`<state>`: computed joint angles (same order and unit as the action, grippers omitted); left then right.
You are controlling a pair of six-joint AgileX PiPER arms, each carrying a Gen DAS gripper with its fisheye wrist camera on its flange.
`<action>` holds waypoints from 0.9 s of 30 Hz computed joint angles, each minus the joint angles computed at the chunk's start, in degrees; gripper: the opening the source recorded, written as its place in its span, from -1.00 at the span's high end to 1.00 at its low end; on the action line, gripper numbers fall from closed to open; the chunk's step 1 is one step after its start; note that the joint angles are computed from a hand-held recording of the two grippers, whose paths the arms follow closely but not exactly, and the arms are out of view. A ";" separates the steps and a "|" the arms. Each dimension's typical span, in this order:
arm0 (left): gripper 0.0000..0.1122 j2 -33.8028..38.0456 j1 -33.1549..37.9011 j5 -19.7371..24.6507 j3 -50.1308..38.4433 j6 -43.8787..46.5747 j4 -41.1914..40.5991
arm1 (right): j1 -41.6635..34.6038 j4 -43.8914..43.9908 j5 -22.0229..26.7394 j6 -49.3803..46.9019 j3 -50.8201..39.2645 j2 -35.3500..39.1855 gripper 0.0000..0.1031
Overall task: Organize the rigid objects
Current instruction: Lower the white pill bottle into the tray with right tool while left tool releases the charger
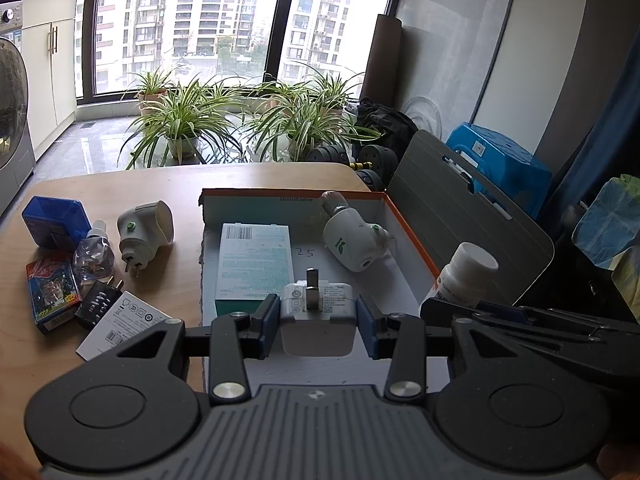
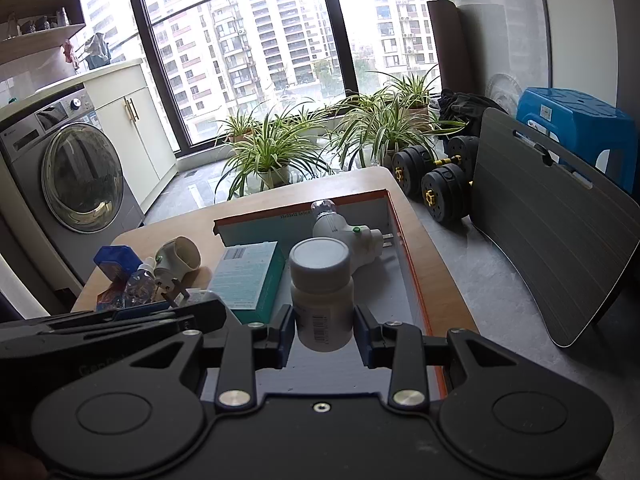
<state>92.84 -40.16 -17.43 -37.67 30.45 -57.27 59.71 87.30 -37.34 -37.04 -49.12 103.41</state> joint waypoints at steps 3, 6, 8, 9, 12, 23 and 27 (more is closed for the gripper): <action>0.25 0.00 -0.05 -0.06 -0.03 0.21 -0.24 | -0.09 -0.04 0.11 -0.06 -0.05 0.03 0.22; 0.25 0.01 -0.02 0.00 -0.04 0.38 -0.32 | -0.20 -0.02 0.21 -0.16 -0.13 0.04 0.22; 0.25 0.00 -0.09 -0.01 -0.07 0.31 -0.42 | -0.29 0.10 0.27 -0.32 -0.21 0.06 0.22; 0.25 0.01 0.11 0.18 -0.15 0.27 -0.24 | -0.11 0.14 0.17 -0.16 -0.24 0.20 0.22; 0.25 -0.02 0.28 0.24 -0.06 -0.06 0.27 | -0.51 0.01 0.46 -0.42 -0.24 0.04 0.22; 0.25 0.51 0.94 0.87 -0.51 -0.09 0.69 | 1.01 -0.87 0.01 2.59 0.81 1.64 0.22; 0.25 0.77 1.51 1.46 -0.59 -2.07 2.92 | 0.50 0.92 0.48 -0.01 0.81 0.94 0.22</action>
